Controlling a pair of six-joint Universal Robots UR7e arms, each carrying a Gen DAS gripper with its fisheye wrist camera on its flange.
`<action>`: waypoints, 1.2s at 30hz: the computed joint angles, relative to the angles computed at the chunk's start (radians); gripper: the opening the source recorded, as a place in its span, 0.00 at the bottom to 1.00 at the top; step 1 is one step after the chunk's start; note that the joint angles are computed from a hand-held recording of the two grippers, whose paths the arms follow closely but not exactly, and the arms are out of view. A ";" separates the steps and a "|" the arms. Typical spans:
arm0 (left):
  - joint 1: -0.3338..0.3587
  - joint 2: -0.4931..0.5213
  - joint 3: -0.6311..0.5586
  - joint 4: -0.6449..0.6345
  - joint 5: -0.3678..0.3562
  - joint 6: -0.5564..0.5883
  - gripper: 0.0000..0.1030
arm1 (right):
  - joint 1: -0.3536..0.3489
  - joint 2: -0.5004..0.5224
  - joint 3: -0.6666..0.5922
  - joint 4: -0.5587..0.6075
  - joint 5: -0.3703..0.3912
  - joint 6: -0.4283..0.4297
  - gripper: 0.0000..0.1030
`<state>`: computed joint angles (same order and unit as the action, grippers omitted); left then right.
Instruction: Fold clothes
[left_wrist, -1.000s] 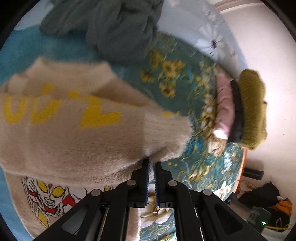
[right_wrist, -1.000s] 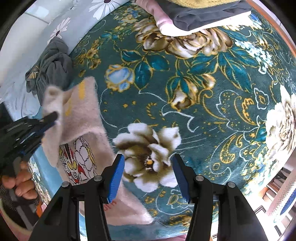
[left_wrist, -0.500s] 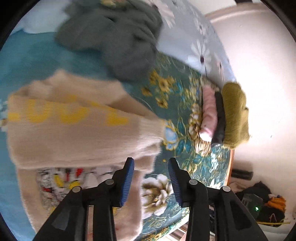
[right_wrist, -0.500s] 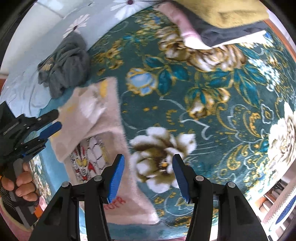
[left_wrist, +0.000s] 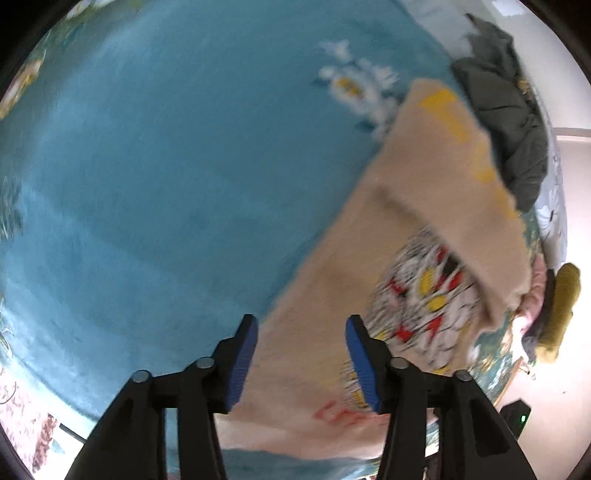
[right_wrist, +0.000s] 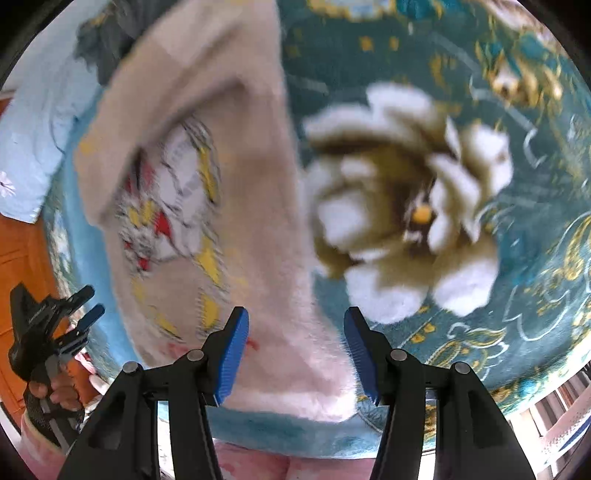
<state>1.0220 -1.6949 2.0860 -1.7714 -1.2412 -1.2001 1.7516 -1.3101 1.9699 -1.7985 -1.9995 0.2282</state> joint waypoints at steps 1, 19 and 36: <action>0.005 -0.010 0.016 -0.003 -0.005 0.001 0.61 | -0.009 0.002 0.010 -0.008 -0.006 0.007 0.53; 0.022 -0.120 0.139 -0.053 -0.105 0.007 0.47 | 0.005 -0.032 0.051 -0.033 0.035 -0.024 0.12; -0.066 -0.173 0.074 0.118 -0.145 0.118 0.10 | 0.082 -0.076 0.027 0.013 0.123 -0.044 0.09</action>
<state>0.9558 -1.8677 2.1602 -1.6532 -1.3862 -1.0822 1.8334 -1.3864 1.9964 -1.7856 -1.8762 0.1845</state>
